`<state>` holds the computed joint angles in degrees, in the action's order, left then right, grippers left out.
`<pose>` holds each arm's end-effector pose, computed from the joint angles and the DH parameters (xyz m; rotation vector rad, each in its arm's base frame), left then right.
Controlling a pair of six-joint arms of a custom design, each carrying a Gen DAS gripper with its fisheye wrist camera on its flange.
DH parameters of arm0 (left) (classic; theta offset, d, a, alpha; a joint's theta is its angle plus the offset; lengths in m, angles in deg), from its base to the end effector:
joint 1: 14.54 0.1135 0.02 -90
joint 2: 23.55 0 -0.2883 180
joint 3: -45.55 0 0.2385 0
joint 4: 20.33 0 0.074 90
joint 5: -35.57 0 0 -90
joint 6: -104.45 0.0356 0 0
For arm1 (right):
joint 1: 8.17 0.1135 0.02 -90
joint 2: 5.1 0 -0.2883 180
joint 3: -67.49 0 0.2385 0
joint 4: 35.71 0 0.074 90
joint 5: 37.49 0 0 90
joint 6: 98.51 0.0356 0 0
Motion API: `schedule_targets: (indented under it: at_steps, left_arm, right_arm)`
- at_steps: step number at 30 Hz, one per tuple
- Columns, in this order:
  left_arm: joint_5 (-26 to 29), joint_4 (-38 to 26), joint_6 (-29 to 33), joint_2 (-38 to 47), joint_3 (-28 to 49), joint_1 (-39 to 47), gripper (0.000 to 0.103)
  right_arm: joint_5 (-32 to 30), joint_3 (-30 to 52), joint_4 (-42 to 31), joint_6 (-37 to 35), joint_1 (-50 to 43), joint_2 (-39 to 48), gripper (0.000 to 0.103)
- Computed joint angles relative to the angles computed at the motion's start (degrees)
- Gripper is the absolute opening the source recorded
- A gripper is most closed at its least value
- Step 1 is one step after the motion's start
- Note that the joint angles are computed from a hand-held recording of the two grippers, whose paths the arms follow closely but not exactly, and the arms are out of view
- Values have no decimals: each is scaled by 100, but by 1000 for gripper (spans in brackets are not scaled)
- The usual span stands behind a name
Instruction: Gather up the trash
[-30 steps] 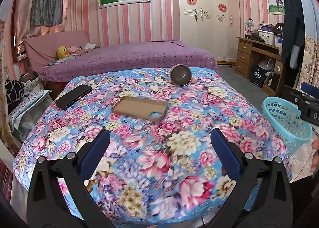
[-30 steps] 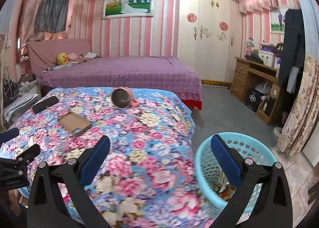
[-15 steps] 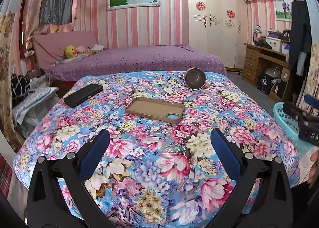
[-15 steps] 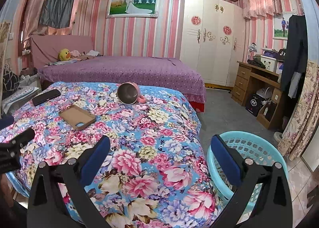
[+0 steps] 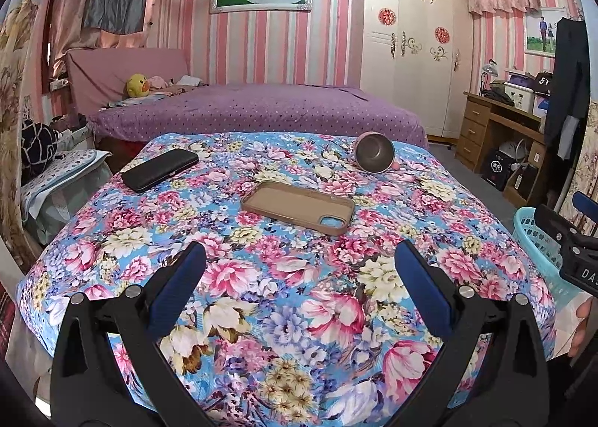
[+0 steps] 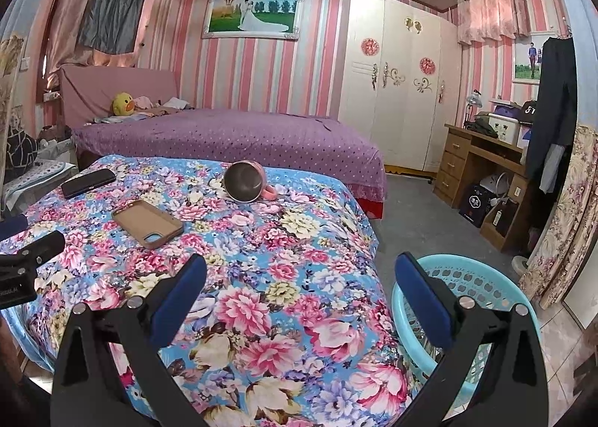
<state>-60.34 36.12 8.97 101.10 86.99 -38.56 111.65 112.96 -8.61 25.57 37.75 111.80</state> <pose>0.2845 -0.1228 0.0646 0.2648 2.0249 -0.2181 0.2254 0.1888 0.0801 0.2551 1.9333 -0.3110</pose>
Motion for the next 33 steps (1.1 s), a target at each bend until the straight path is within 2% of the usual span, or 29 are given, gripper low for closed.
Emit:
schedule_targets:
  at_steps: [17,33]
  left_arm:
    - [53,286,-55,74,-95,22,98]
    - [54,304,-91,93,-93,8,98]
  right_arm:
    - [109,41,-89,40,30,43,99]
    - [191,34,-153,123,46,31,99]
